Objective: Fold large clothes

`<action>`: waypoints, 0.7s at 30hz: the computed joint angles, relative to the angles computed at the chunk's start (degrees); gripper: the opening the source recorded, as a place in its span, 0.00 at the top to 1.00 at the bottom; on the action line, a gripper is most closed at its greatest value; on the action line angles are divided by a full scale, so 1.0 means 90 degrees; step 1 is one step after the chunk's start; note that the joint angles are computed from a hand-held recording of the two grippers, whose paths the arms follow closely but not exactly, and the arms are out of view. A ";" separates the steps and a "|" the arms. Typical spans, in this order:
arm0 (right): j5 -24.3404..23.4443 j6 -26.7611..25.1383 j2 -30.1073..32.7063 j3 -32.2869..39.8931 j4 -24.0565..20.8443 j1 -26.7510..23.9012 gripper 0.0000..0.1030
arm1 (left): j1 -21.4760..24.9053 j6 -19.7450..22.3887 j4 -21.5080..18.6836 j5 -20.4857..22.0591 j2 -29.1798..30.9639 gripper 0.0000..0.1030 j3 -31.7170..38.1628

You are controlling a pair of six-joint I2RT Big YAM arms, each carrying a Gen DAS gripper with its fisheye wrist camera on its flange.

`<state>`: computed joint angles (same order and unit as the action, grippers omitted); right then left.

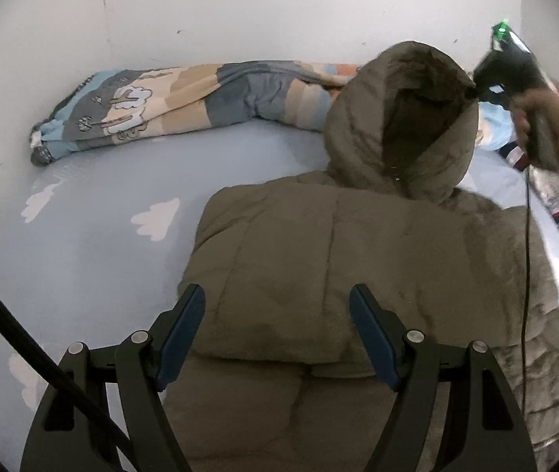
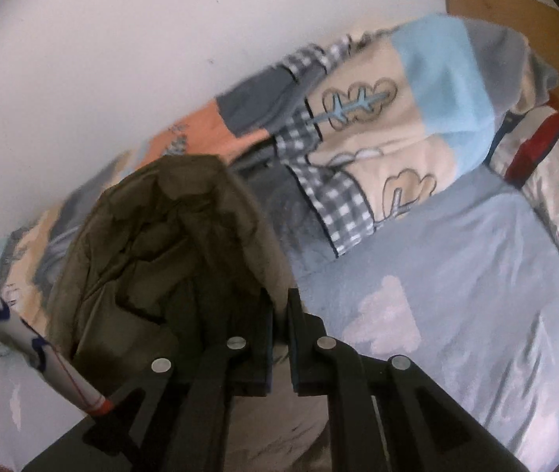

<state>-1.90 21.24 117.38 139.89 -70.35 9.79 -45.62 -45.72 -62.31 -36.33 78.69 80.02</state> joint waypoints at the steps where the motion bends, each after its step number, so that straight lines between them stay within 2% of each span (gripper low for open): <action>1: 0.0029 -0.0220 -0.0439 -0.0582 0.0304 0.0034 0.94 | 0.0018 0.0043 0.0159 0.0108 -0.0062 0.27 -0.0022; 3: -0.0062 -0.0409 -0.1126 -0.1453 0.0732 0.0067 0.94 | 0.0058 0.0133 0.0342 0.0246 -0.0116 0.27 -0.0001; 5: -0.0180 -0.0581 -0.1881 -0.2375 0.1118 0.0108 0.94 | 0.0152 0.0176 0.0509 0.0598 -0.0195 0.27 0.0041; 9: -0.0341 -0.0878 -0.3172 -0.3928 0.1710 0.0251 0.94 | 0.0268 -0.0042 0.1023 0.1023 -0.0587 0.27 -0.0104; 13: -0.0208 -0.1297 -0.4385 -0.5384 0.2073 0.0477 0.94 | 0.0432 -0.0317 0.1880 0.1470 -0.0969 0.29 -0.0473; 14: -0.0177 -0.1357 -0.4650 -0.5715 0.2135 0.0520 0.94 | 0.0453 -0.0311 0.2036 0.1559 -0.1008 0.36 -0.0534; 15: -0.0186 -0.1425 -0.4931 -0.6067 0.2204 0.0552 0.94 | 0.0481 -0.0290 0.2229 0.1702 -0.1033 0.39 -0.0610; 18: -0.0150 -0.1562 -0.5685 -0.7068 0.2351 0.0637 0.94 | 0.0559 -0.0379 0.2798 0.2364 -0.0998 0.41 -0.0867; 21: -0.0295 -0.1522 -0.6209 -0.7898 0.2302 0.0667 0.94 | 0.0530 -0.0363 0.2824 0.2557 -0.0730 0.41 -0.0845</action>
<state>-4.55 7.54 61.49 68.81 -49.63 15.80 -40.85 -48.98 -36.89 -13.32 72.12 72.42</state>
